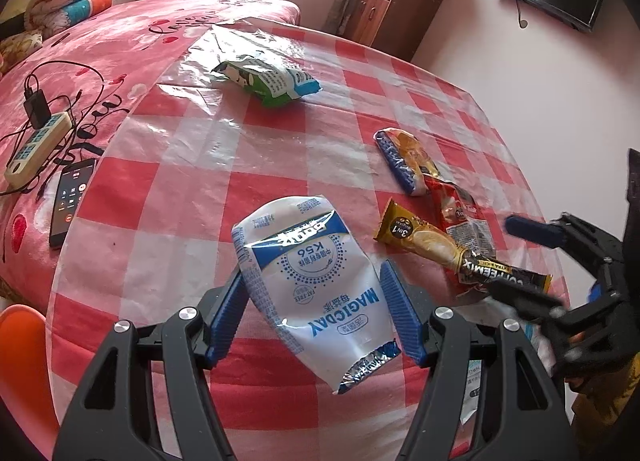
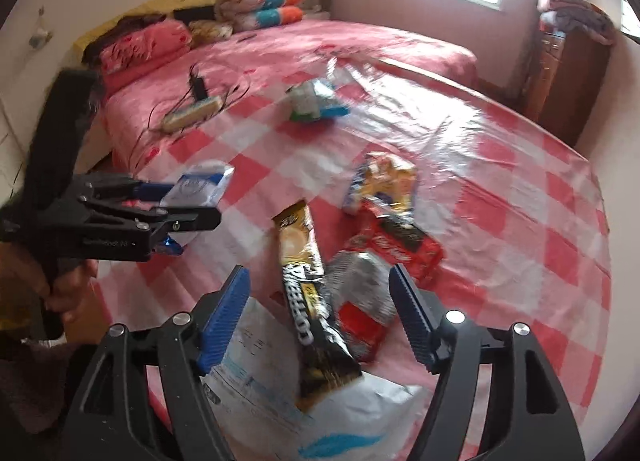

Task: Collect trash
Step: 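Grasp the black COFFEEMIX stick with the right gripper and lift it, then carry the carton and COFFEEMIX stick over the orange bucket with both grippers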

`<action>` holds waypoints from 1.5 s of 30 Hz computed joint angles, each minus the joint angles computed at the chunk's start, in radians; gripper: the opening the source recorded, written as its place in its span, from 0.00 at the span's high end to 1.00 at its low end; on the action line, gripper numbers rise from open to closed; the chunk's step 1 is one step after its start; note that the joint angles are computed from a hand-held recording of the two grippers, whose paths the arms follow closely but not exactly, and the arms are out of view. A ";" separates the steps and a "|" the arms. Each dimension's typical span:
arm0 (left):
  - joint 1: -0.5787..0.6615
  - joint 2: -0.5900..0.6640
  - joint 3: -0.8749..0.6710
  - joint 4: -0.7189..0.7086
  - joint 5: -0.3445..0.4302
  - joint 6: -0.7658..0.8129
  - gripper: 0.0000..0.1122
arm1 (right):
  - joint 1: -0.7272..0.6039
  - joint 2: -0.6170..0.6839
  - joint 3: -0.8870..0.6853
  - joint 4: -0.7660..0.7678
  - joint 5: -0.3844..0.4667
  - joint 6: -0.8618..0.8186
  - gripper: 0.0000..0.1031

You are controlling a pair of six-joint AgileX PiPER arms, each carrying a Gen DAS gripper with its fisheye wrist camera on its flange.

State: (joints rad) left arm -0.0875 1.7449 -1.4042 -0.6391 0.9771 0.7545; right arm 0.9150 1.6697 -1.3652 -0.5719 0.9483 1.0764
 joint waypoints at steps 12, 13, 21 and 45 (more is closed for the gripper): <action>0.025 -0.006 0.008 -0.033 0.019 0.033 0.40 | 0.015 0.080 -0.058 -0.033 0.076 0.019 0.68; 0.028 -0.007 0.010 -0.037 0.021 0.038 0.40 | 0.021 0.084 -0.065 -0.039 0.090 0.023 0.71; 0.058 -0.024 0.031 -0.064 0.036 0.075 0.40 | 0.042 0.087 -0.077 -0.061 0.136 0.076 0.77; 0.306 -0.086 0.038 -0.157 0.128 0.201 0.40 | 0.113 0.230 -0.439 -0.041 0.091 0.060 0.79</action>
State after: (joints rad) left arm 0.2188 1.6588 -1.3666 -0.7960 1.1049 0.9560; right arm 1.0278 1.8996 -1.8039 -0.6131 1.0390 1.1359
